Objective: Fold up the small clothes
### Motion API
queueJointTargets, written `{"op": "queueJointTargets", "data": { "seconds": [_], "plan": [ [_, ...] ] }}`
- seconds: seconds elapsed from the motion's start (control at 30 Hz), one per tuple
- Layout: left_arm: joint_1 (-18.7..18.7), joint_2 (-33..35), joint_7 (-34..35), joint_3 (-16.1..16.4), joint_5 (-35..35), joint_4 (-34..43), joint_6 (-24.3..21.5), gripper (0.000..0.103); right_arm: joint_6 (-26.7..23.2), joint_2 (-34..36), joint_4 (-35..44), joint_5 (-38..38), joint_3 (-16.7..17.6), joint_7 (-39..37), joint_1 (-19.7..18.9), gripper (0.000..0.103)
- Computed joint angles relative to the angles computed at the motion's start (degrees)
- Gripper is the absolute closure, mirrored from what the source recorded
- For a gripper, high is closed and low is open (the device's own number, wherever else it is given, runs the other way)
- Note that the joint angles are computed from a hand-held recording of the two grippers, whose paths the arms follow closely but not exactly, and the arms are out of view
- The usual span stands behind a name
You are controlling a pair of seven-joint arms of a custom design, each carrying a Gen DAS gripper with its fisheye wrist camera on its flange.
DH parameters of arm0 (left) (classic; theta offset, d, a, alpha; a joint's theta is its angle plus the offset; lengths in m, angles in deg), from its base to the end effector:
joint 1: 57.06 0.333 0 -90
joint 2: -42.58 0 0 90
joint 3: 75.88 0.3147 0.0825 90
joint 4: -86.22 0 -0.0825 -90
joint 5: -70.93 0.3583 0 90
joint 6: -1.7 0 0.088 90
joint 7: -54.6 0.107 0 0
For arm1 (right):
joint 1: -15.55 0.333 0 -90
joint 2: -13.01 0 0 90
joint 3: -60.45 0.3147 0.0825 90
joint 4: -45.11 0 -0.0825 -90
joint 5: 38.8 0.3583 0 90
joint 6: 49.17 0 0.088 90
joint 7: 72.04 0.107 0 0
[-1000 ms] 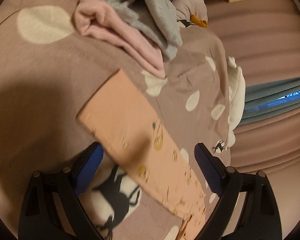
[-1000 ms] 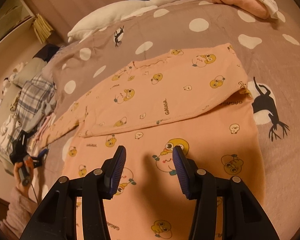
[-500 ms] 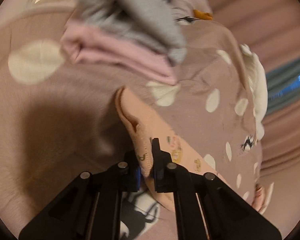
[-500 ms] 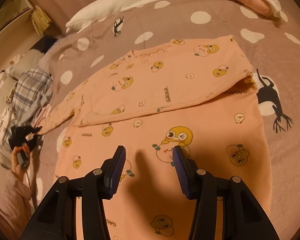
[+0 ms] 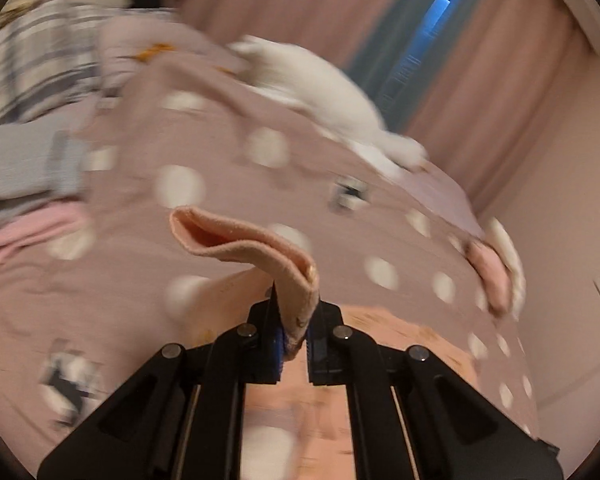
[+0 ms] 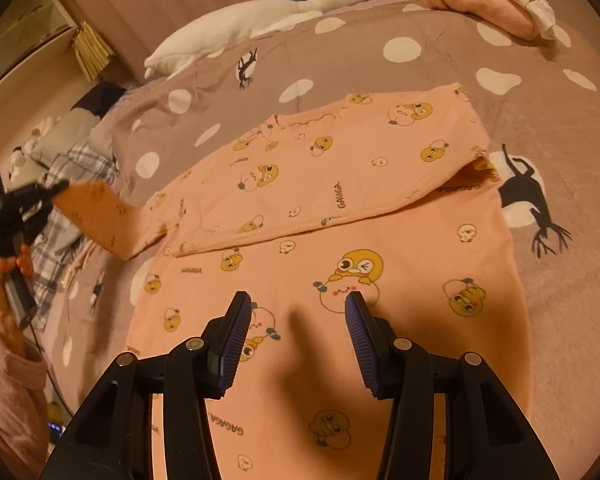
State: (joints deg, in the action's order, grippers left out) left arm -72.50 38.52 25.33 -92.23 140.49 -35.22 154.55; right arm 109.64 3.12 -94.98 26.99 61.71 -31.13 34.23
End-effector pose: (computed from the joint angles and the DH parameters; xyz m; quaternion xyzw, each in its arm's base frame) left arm 0.4441 -0.3114 0.5060 -0.7696 0.4240 -0.4191 0.2286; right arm 0.4516 0.1219 0.4177 -0.7201 0.5827 -0.0208 0.3761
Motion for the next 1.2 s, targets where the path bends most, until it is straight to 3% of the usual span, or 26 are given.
{"op": "queueJointTargets", "data": {
  "seconds": [0.2,0.37,0.43,0.47,0.5,0.6,0.67,0.77,0.93,1.07,1.2],
  "plan": [
    [-6.4,20.0,18.2,-1.5,-8.0,21.2,-1.7,0.096,0.3,-2.2,-1.6,3.4,-1.1,-2.4,-0.3,0.053],
    [-11.3,36.5,37.6,-3.6,-20.1,39.7,-10.4,0.091,0.1,-3.3,-2.8,5.9,-2.2,-3.3,-1.4,0.053],
    [-11.6,39.9,42.7,-4.3,-25.0,43.3,-12.7,0.081,0.0,-3.7,-3.1,6.1,-2.5,-3.1,-1.9,0.053],
    [-12.0,41.3,44.3,-4.3,-26.9,44.8,-13.4,0.067,-0.1,-3.8,-3.2,6.4,-2.6,-3.2,-2.1,0.053],
    [-11.9,42.0,45.5,-4.4,-28.6,45.2,-13.2,0.057,-0.3,-3.9,-3.4,6.9,-2.8,-3.5,-2.4,0.053],
    [-12.5,41.1,47.1,-3.2,-30.5,43.1,-10.1,0.042,-0.7,-4.1,-3.7,7.9,-3.2,-4.1,-2.9,0.053],
    [-13.6,39.6,47.5,-1.6,-30.8,41.6,-9.0,0.028,-1.4,-3.8,-3.5,8.1,-3.3,-4.0,-3.3,0.053],
    [-14.6,33.2,44.3,2.0,-28.8,32.9,-2.2,0.022,-2.6,-3.1,-2.7,8.4,-3.2,-3.2,-3.8,0.053],
    [-18.4,21.7,29.1,9.2,-20.5,18.2,2.2,0.015,-6.0,-0.7,0.7,10.7,-2.6,-5.1,-3.7,0.051],
    [-16.8,14.3,17.9,8.5,-15.3,7.9,1.9,0.015,-7.1,3.7,5.7,8.2,-0.9,-3.5,-3.5,0.050],
    [-14.6,7.9,10.4,6.1,-14.0,-1.1,-0.4,0.015,-4.0,10.5,12.5,1.6,1.4,2.0,-3.1,0.050]
  ]
}}
